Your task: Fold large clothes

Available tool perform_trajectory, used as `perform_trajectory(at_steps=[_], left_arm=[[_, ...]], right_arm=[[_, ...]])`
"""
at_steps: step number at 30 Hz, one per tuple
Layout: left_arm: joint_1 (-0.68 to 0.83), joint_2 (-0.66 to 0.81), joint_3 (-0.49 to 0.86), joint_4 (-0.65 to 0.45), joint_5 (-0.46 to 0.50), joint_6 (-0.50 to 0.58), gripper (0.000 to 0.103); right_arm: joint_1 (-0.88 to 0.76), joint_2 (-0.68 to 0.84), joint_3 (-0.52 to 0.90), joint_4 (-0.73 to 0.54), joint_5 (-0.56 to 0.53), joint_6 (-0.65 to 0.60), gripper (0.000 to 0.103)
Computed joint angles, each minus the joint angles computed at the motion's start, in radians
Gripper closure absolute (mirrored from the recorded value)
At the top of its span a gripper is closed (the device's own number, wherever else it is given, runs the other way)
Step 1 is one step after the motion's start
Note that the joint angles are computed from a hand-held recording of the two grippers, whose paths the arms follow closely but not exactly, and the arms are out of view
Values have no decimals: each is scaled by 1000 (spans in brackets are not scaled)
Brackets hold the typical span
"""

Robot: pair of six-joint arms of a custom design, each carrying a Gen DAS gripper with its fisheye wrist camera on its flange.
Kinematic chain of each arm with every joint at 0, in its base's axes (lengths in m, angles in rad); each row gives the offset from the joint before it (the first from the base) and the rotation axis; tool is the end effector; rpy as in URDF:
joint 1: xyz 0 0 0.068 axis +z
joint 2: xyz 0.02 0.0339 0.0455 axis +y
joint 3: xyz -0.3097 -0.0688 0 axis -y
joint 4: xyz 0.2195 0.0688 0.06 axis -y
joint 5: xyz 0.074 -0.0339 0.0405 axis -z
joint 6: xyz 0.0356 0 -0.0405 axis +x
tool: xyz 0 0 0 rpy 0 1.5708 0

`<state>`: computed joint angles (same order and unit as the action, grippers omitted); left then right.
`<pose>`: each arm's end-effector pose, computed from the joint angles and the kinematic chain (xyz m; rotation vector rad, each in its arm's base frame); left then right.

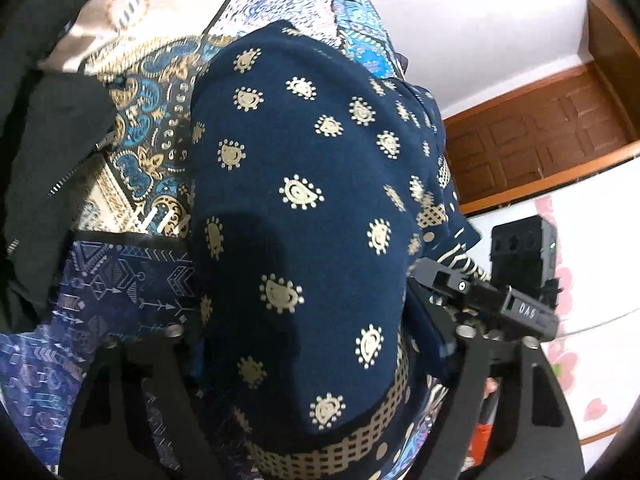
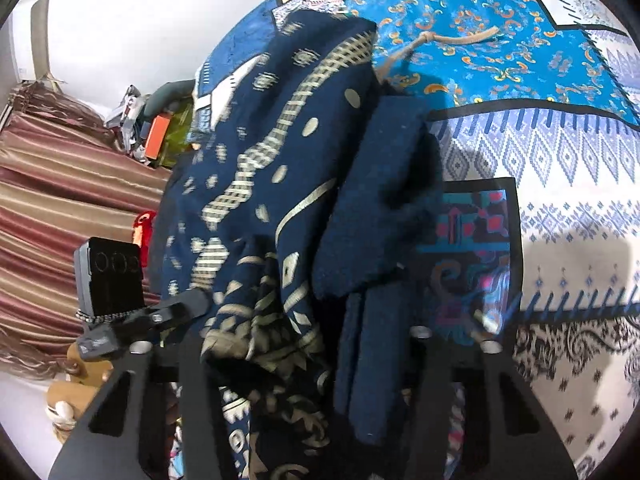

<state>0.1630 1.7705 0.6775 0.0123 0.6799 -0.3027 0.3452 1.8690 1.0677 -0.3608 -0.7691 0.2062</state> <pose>0.2834 0.0239 0.1600 -0.3688 2.5322 -0.9438 0.3176 0.1405 0.2022 -0.4154 2.6909 1.2097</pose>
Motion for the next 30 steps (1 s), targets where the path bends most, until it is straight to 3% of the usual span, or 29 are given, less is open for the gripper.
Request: perform_trajectory(at_steps=[4,9,14,17,21,26,30], left_arm=[[-29,-120,9,-98,-57,40,39],[-16,-263,47,-228,-63,68,41],[111,-406,147,-439,-19,183,41],[251,-461,238,-598,32,312,41],[479,-442,374,-805,130,523,41],[697,-350,522,-980,179,748,41],[768,-225,585,-996,162,835,41]], right_arm=[[45,-71,17,-61,47,-6,76],[126,-165,60,-89,127,25,77],[221,-192,169,-104,186,68,77],[293,-175,256,-108,222,89,77],[380,-115,374,-110,263,98,77],[462,2,499,-90,301,99,77],[531,147,648,-97,337,115,77]])
